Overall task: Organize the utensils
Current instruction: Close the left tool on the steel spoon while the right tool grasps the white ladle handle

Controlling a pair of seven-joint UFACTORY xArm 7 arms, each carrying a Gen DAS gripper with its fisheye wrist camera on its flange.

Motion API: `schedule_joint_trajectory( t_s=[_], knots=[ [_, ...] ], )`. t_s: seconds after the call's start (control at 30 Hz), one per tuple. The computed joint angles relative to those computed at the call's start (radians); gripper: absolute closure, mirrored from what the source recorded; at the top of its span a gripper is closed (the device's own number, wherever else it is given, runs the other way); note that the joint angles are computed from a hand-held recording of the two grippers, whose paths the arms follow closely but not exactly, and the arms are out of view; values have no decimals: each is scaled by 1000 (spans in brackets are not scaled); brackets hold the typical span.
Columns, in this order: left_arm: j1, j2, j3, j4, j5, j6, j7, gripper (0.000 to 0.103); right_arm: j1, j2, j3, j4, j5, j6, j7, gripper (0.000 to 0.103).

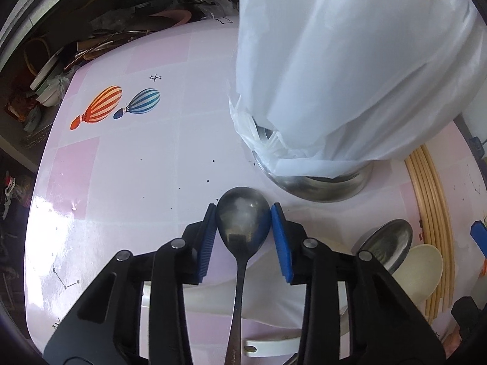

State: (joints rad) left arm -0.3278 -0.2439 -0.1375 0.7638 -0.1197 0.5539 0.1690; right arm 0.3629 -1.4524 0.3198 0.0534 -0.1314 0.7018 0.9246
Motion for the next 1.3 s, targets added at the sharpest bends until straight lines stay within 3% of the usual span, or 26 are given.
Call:
schedule_joint_trajectory(
  t_s=[0.23,0.63,0.9,1.3],
  knots=[
    [-8,-13,32,-14,-77,-19,54,69,13,1,-13,2,5,-1,-12,13],
    [-38,-174,104,-99,-241,-75,175,69,31,66,-94,-11,83,-66,-59,45],
    [-71,-255,161,-136,-315,-93,247,69,11,150,-126,3,121,-87,-95,73],
    [-96,-355,207,-179,-367,-86,294,69,-8,232,-181,8,182,-119,-161,87]
  ],
)
